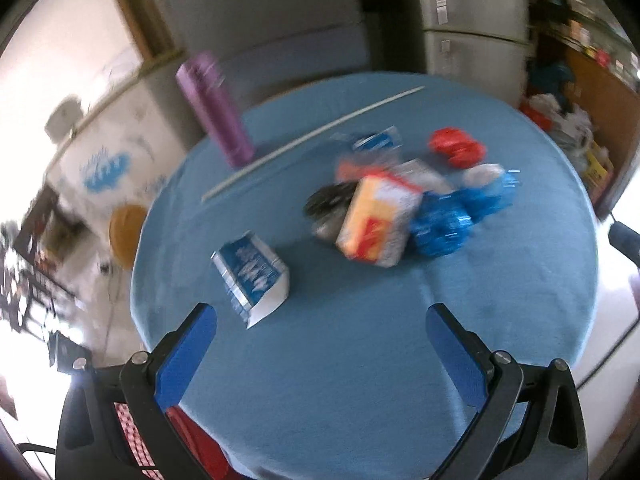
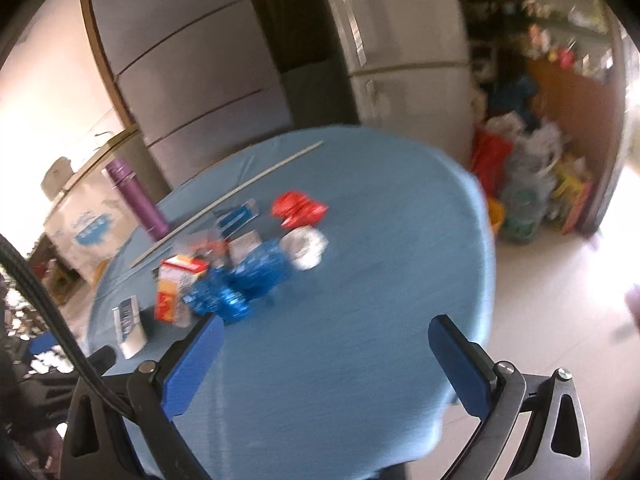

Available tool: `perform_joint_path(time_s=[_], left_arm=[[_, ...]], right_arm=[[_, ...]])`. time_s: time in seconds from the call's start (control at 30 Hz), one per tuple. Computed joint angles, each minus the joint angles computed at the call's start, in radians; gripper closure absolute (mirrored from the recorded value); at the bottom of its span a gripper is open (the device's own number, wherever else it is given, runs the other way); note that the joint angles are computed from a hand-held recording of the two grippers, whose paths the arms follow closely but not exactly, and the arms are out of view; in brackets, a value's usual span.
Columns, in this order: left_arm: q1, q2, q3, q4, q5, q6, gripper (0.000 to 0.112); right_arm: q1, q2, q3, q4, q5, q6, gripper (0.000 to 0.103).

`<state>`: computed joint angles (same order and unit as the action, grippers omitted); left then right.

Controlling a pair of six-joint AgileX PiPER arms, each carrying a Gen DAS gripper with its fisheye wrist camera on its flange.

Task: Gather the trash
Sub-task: 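Approach the table trash with both tools open, then grasp the blue toothpaste box with left tool while right tool grasps blue bag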

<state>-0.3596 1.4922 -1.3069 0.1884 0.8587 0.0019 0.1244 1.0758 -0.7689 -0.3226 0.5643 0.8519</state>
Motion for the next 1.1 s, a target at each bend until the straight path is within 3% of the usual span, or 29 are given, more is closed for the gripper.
perform_joint_path(time_s=[0.13,0.27,0.6,0.8,0.93,0.97,1.03,1.1], left_arm=[[0.118,0.061,-0.044,-0.103,0.015,0.069,0.009],[0.211,0.130,-0.112,-0.206,0.049,0.153,0.009],[0.417,0.326,-0.315,-0.349,0.141,0.198,0.009],[0.367,0.509,-0.516,-0.352,0.222,0.105,0.009],[0.320,0.596,-0.589,-0.310,0.236,0.048,0.009],[0.314,0.598,-0.592,-0.311,0.242,0.045,0.011],[0.320,0.611,-0.591,-0.362,0.248,0.082,0.028],[0.329,0.611,-0.578,-0.396,0.239,0.096,0.030]], right_arm=[[-0.070,0.112,-0.010,0.400,-0.124,-0.371,0.000],[-0.117,0.260,-0.041,0.800,-0.180,-0.737,0.000],[-0.282,0.554,-0.109,1.768,-0.042,-1.464,0.006],[-0.261,0.682,-0.141,1.993,-0.039,-1.552,0.024],[-0.248,0.715,-0.165,2.050,-0.025,-1.592,0.048],[-0.242,0.714,-0.167,2.060,-0.030,-1.605,0.053],[-0.228,0.701,-0.173,2.043,-0.057,-1.601,0.058],[-0.210,0.681,-0.173,2.025,-0.094,-1.608,0.062]])
